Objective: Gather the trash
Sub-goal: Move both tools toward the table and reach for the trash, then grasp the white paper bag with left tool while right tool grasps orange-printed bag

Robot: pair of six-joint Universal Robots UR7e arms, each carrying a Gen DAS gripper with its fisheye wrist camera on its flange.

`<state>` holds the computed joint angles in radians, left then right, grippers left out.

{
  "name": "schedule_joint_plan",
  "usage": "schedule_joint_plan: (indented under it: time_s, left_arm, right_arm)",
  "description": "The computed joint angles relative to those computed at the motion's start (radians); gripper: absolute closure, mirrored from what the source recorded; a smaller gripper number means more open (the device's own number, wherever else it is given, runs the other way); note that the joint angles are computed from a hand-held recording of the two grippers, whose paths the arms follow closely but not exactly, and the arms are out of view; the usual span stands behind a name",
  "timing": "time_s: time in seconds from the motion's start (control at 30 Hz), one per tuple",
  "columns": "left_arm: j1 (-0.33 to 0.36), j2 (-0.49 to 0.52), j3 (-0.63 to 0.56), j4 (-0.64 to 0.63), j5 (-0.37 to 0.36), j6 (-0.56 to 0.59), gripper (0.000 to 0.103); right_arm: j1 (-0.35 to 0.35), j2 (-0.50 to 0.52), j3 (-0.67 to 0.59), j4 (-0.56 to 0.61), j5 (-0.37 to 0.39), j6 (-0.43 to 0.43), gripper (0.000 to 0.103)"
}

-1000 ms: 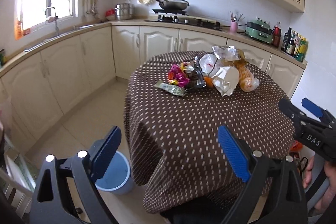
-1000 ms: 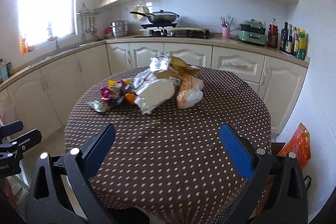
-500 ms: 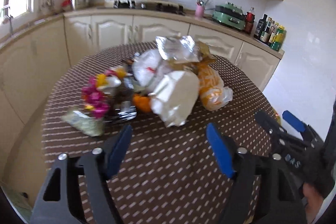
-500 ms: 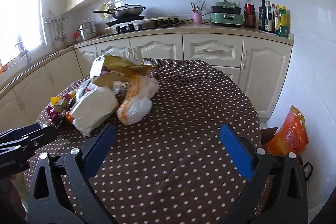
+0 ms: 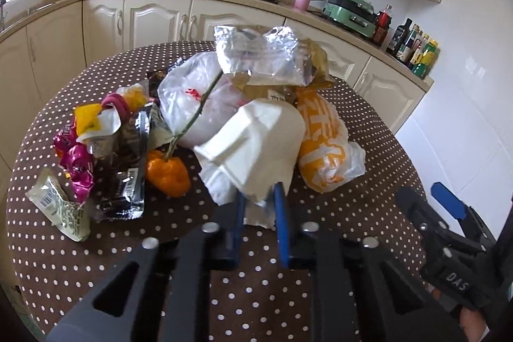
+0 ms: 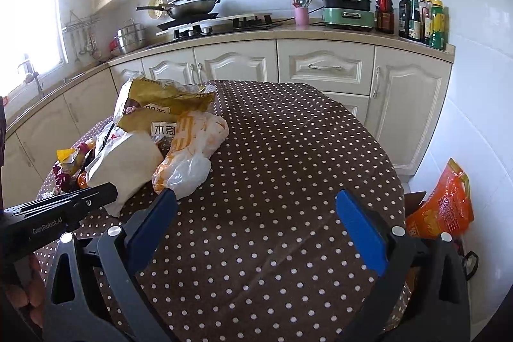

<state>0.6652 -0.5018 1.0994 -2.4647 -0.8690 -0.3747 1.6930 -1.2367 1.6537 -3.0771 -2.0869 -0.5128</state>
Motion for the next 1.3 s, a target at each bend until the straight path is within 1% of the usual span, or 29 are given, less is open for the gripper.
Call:
schedule_joint_plan:
  time_s: [0.07,0.13,0.2,0.27,0.33,0.37,0.43,0.5,0.53,0.57,0.6,0.63,0.67,0.7,0.73,0.8,0.83,0.97,1.07,1.17,1.3]
  left_arm:
    - [-0.002,-0.01,0.022,-0.035,-0.012,0.017,0.094]
    - [-0.01,-0.038,0.075,-0.093,-0.024,0.033,0.097]
    - [-0.017,-0.071,0.128,-0.155,-0.054,0.031,0.097]
    - [-0.026,-0.093,0.168,-0.202,-0.054,0.037,0.097]
    - [-0.038,-0.115,0.207,-0.251,-0.045,0.038,0.097]
    - [-0.042,-0.126,0.224,-0.273,-0.04,0.039,0.097]
    - [-0.057,-0.142,0.25,-0.308,0.005,0.049,0.097]
    - [-0.071,-0.145,0.257,-0.325,0.077,0.063,0.097]
    - [-0.073,-0.148,0.26,-0.329,0.093,0.065,0.097]
    - [-0.071,-0.154,0.263,-0.329,0.09,0.063,0.097]
    - [-0.071,-0.162,0.269,-0.329,0.092,0.054,0.097]
    - [-0.072,-0.17,0.278,-0.331,0.097,0.051,0.097]
    - [-0.073,-0.179,0.29,-0.335,0.103,0.05,0.097]
    - [-0.075,-0.191,0.304,-0.342,0.107,0.046,0.097]
    - [-0.076,-0.2,0.315,-0.349,0.108,0.046,0.097]
    - [-0.08,-0.229,0.354,-0.373,0.113,0.041,0.097]
    - [-0.082,-0.251,0.387,-0.391,0.115,0.041,0.097]
    - [-0.099,-0.324,0.477,-0.43,0.127,0.027,0.097]
    - [-0.118,-0.405,0.572,-0.447,0.166,-0.007,0.097]
    - [-0.13,-0.472,0.644,-0.449,0.207,-0.038,0.097]
    - [-0.149,-0.596,0.765,-0.41,0.289,-0.119,0.097]
  right_arm:
    - [0.0,0.005,-0.009,0.015,0.007,0.006,0.007]
    - [0.001,0.012,-0.024,0.039,0.013,0.013,0.007]
    - [0.001,0.021,-0.043,0.071,0.03,0.027,0.007]
    - [0.002,0.034,-0.067,0.11,0.034,0.042,0.007]
    - [0.003,0.045,-0.105,0.202,0.042,0.069,0.007]
    - [0.0,0.048,-0.125,0.254,0.059,0.091,0.007]
    - [0.003,0.063,-0.161,0.305,0.069,0.12,0.007]
    - [0.014,0.091,-0.194,0.313,0.05,0.109,0.007]
    - [0.015,0.103,-0.212,0.336,0.046,0.117,0.009]
    - [0.016,0.114,-0.228,0.358,0.046,0.122,0.014]
    - [0.015,0.121,-0.238,0.375,0.045,0.126,0.034]
    - [0.014,0.128,-0.249,0.404,0.038,0.137,0.058]
    - [0.013,0.128,-0.254,0.428,0.039,0.145,0.064]
    - [0.01,0.118,-0.245,0.445,0.057,0.148,0.069]
    - [0.013,0.106,-0.226,0.429,0.058,0.143,0.071]
    - [0.022,0.082,-0.184,0.377,0.054,0.132,0.073]
    - [0.03,0.058,-0.148,0.345,0.047,0.128,0.073]
    - [0.061,-0.036,-0.015,0.254,0.059,0.122,0.073]
    - [0.097,-0.077,0.052,0.215,0.079,0.106,0.073]
    - [0.146,-0.082,0.088,0.204,0.106,0.081,0.073]
    - [0.206,-0.037,0.1,0.246,0.164,0.054,0.073]
